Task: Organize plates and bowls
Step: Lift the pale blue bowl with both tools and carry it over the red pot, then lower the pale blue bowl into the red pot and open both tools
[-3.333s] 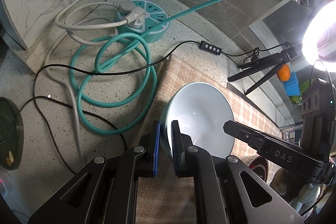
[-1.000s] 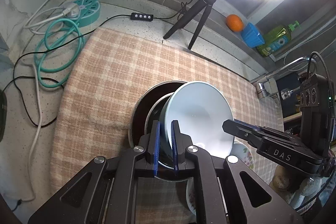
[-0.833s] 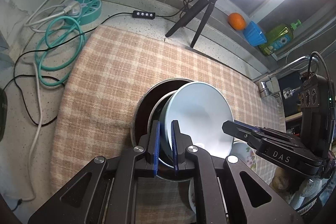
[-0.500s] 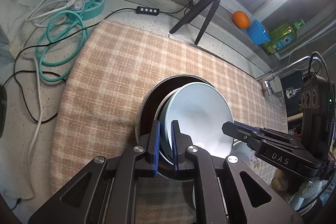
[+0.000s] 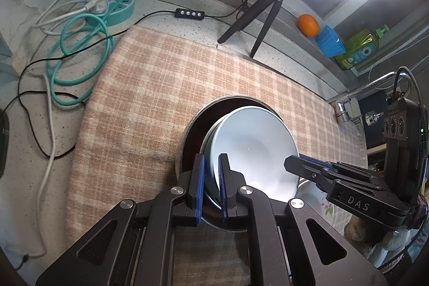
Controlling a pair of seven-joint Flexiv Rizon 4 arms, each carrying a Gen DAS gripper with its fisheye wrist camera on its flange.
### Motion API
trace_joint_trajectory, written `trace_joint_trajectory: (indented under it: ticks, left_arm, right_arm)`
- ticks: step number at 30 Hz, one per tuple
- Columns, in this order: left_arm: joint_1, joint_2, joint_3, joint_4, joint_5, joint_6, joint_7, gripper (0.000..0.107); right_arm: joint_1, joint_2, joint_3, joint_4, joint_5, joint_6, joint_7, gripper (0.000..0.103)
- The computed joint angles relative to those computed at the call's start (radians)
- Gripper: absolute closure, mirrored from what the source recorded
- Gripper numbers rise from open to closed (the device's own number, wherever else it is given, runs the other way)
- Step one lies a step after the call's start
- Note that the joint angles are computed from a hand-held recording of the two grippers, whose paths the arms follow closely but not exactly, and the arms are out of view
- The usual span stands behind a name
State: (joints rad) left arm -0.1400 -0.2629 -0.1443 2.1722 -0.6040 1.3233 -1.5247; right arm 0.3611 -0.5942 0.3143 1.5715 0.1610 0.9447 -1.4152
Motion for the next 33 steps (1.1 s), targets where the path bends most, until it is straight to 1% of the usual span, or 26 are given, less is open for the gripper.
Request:
trace_joint_trajectory:
  ticks: [2, 4, 8, 10, 11, 15, 17, 22, 26, 33]
  left_arm:
    - [-0.003, 0.006, 0.008, 0.003, 0.012, 0.003, -0.009, 0.098]
    - [-0.001, 0.019, 0.008, 0.014, 0.008, 0.014, -0.007, 0.098]
    - [-0.005, 0.043, 0.030, 0.035, 0.036, 0.041, -0.032, 0.097]
    - [-0.002, 0.054, 0.037, 0.048, 0.042, 0.049, -0.045, 0.097]
    - [0.004, 0.057, 0.033, 0.054, 0.033, 0.051, -0.039, 0.097]
    - [0.009, 0.067, 0.030, 0.078, 0.017, 0.068, -0.038, 0.097]
    - [0.017, 0.070, 0.008, 0.091, -0.031, 0.075, -0.008, 0.097]
    - [0.016, 0.061, -0.014, 0.099, -0.102, 0.075, 0.028, 0.097]
    - [0.008, 0.056, -0.017, 0.097, -0.130, 0.074, 0.050, 0.097]
    - [0.004, 0.039, -0.009, 0.085, -0.129, 0.065, 0.047, 0.097]
  right_arm:
    - [-0.004, 0.007, 0.004, 0.009, 0.005, 0.015, -0.010, 0.092]
    - [-0.005, 0.016, 0.004, 0.018, 0.005, 0.029, -0.016, 0.086]
    - [-0.024, 0.034, 0.018, 0.037, 0.025, 0.066, -0.043, 0.083]
    - [-0.027, 0.043, 0.016, 0.048, 0.028, 0.083, -0.050, 0.075]
    - [-0.022, 0.048, 0.007, 0.057, 0.020, 0.095, -0.045, 0.075]
    - [-0.034, 0.050, 0.007, 0.070, 0.022, 0.110, -0.043, 0.075]
    - [-0.040, 0.049, 0.009, 0.070, 0.026, 0.108, -0.043, 0.074]
    - [-0.049, 0.039, 0.012, 0.069, 0.032, 0.098, -0.038, 0.074]
    - [-0.053, 0.033, 0.014, 0.064, 0.039, 0.089, -0.040, 0.074]
    - [-0.064, 0.006, 0.021, 0.030, 0.063, 0.054, -0.037, 0.075]
